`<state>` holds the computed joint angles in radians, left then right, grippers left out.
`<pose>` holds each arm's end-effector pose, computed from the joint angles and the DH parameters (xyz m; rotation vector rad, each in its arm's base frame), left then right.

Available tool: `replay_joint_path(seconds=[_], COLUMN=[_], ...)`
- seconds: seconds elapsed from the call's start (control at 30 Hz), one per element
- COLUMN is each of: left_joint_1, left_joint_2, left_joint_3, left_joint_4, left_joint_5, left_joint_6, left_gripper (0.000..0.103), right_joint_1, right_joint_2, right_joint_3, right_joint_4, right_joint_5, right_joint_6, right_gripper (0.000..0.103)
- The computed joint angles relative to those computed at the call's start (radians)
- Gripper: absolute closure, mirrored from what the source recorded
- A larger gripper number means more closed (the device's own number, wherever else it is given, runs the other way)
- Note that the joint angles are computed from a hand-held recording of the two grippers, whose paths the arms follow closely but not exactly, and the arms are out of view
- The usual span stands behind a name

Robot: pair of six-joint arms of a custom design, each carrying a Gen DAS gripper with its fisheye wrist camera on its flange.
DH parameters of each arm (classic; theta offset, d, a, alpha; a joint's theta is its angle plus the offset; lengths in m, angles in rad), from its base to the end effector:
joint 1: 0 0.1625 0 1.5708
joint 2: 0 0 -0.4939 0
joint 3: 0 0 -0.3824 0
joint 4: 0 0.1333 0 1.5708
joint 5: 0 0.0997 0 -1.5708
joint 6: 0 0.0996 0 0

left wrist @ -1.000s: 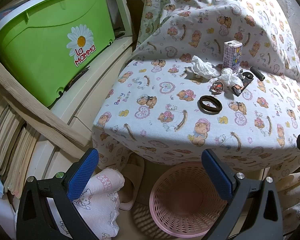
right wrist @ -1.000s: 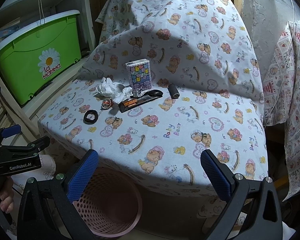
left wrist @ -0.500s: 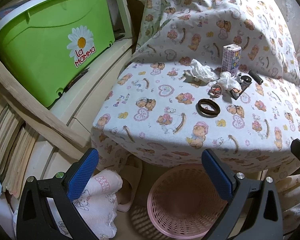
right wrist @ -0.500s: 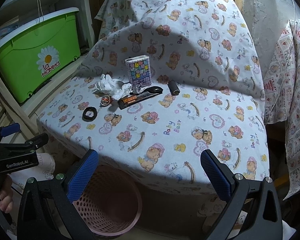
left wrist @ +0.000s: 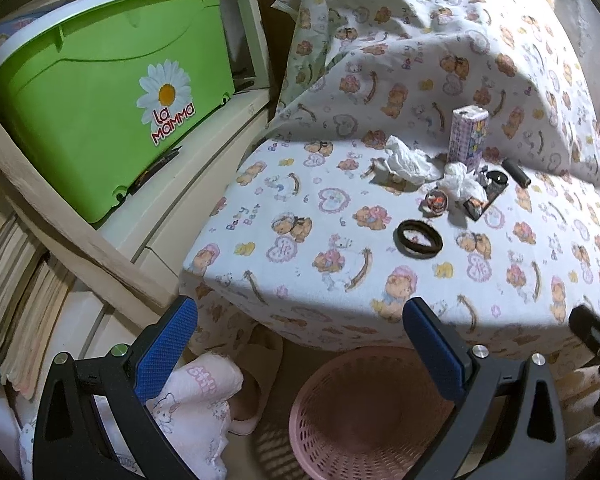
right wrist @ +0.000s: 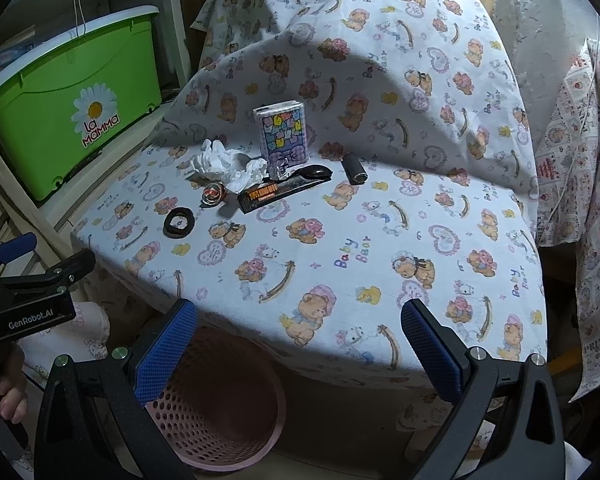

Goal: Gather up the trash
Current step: 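Grasp the black hair tie with the left tool while the right tool grasps the white plastic wrapper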

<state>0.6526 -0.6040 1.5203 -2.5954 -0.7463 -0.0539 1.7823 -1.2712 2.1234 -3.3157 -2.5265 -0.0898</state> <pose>-0.4671 -0.6169 0.0832 0.9504 2.1960 -0.6033 0.1568 -0.4827 0.3881 -0.1932 -2.0877 1.0362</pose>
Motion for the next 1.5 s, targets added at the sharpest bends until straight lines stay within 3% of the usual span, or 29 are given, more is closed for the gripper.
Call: replay_joint_path(seconds=[0.17, 0.53, 0.67, 0.77, 1.0, 1.07, 1.1, 1.27, 1.43, 1.5], left_joint_1=[-0.002, 0.008, 0.022, 0.034, 0.049, 0.047, 0.046, 0.047, 0.042, 0.042], left_joint_2=[0.027, 0.14, 0.168, 0.176, 0.189, 0.191, 0.191, 0.158, 0.124, 0.115], left_joint_3=[-0.028, -0.226, -0.273, -0.29, -0.317, -0.316, -0.316, -0.3, -0.278, -0.275], left_joint_4=[-0.023, 0.162, 0.228, 0.24, 0.264, 0.258, 0.261, 0.226, 0.178, 0.168], left_joint_5=[-0.014, -0.124, -0.158, -0.18, -0.227, -0.214, -0.215, -0.238, -0.216, -0.201], left_joint_6=[0.024, 0.035, 0.011, -0.005, 0.016, 0.036, 0.038, 0.006, 0.01, 0.009], left_gripper=[0.008, 0.038, 0.041, 0.045, 0.073, 0.095, 0.099, 0.1, 0.1, 0.1], right_joint_1=[-0.004, -0.044, -0.073, -0.088, -0.116, -0.115, -0.115, -0.121, -0.115, -0.115], right_joint_2=[0.005, -0.04, -0.06, -0.057, -0.059, -0.052, -0.05, -0.043, -0.019, -0.01], right_joint_3=[-0.009, -0.106, -0.128, -0.126, -0.119, -0.121, -0.123, -0.133, -0.138, -0.145], right_joint_4=[0.003, 0.134, 0.186, 0.152, 0.145, 0.126, 0.123, 0.125, 0.08, 0.069], right_joint_5=[0.0, 0.038, 0.065, 0.077, 0.131, 0.124, 0.128, 0.176, 0.216, 0.25], right_joint_6=[-0.006, -0.052, -0.036, -0.061, -0.043, -0.056, -0.057, -0.047, -0.059, -0.061], right_gripper=[0.0, 0.0, 0.003, 0.005, 0.012, 0.013, 0.014, 0.02, 0.021, 0.026])
